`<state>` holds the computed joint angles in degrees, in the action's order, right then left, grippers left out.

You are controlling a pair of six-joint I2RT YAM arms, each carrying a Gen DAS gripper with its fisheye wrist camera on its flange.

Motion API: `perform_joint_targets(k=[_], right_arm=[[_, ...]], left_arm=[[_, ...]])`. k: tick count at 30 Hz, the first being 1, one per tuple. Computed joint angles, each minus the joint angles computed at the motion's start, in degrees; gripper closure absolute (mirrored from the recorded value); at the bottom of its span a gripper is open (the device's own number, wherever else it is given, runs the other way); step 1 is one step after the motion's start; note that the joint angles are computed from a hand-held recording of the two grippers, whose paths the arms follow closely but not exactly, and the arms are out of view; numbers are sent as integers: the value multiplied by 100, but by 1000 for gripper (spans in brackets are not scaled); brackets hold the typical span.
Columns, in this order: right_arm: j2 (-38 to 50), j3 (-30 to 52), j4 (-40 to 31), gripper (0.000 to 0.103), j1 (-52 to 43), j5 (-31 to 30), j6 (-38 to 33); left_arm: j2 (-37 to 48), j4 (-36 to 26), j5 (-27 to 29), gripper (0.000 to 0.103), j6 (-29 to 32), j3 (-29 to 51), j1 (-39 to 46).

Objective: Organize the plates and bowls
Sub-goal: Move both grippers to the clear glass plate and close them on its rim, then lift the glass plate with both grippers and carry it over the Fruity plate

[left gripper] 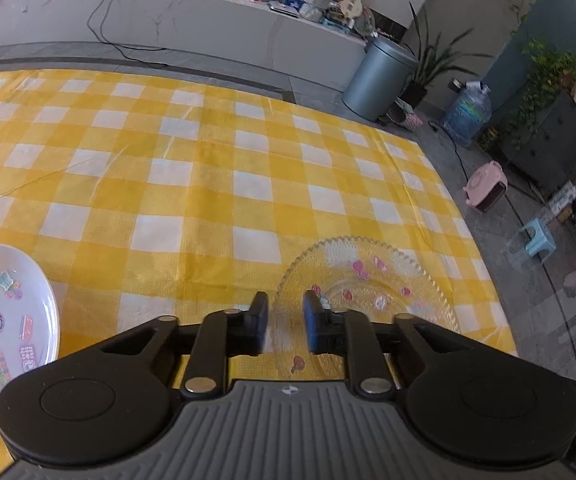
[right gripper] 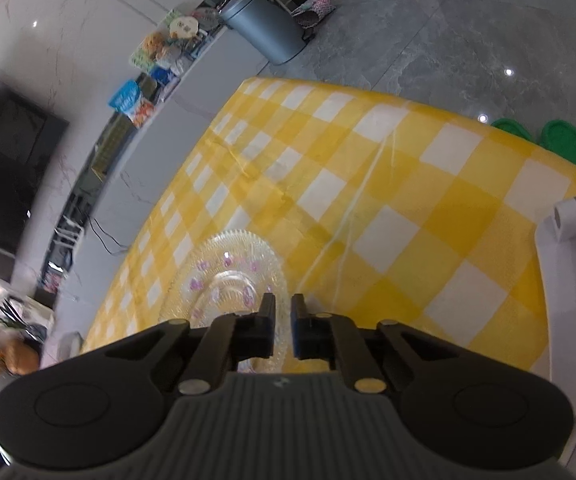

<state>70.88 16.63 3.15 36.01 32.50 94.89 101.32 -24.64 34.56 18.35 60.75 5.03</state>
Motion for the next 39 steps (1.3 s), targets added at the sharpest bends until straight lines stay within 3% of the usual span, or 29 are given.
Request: perform_joint_targets(k=[3,12,17,20,24,39], right_arm=[[-169,-124,-6,91,41,232,131],[46,-523,1061,91,-127,-19,170],[120,-491,1159,84,-84,35,154],[265,-249,885,84,9,136,-35],[468,261,8,97,121,257,-268],[-27,243,-369,97,386,157,79]], left_arm=[[148,-79,202,73,-69,122,50],[312,-52,444,74,-135,175,96],[308,30,404,83,-114,140,95],[276,86,368,85,-114,96,89],[229,100,282,88,-9,67,81],[-350,-579,506,93,415,106,535]])
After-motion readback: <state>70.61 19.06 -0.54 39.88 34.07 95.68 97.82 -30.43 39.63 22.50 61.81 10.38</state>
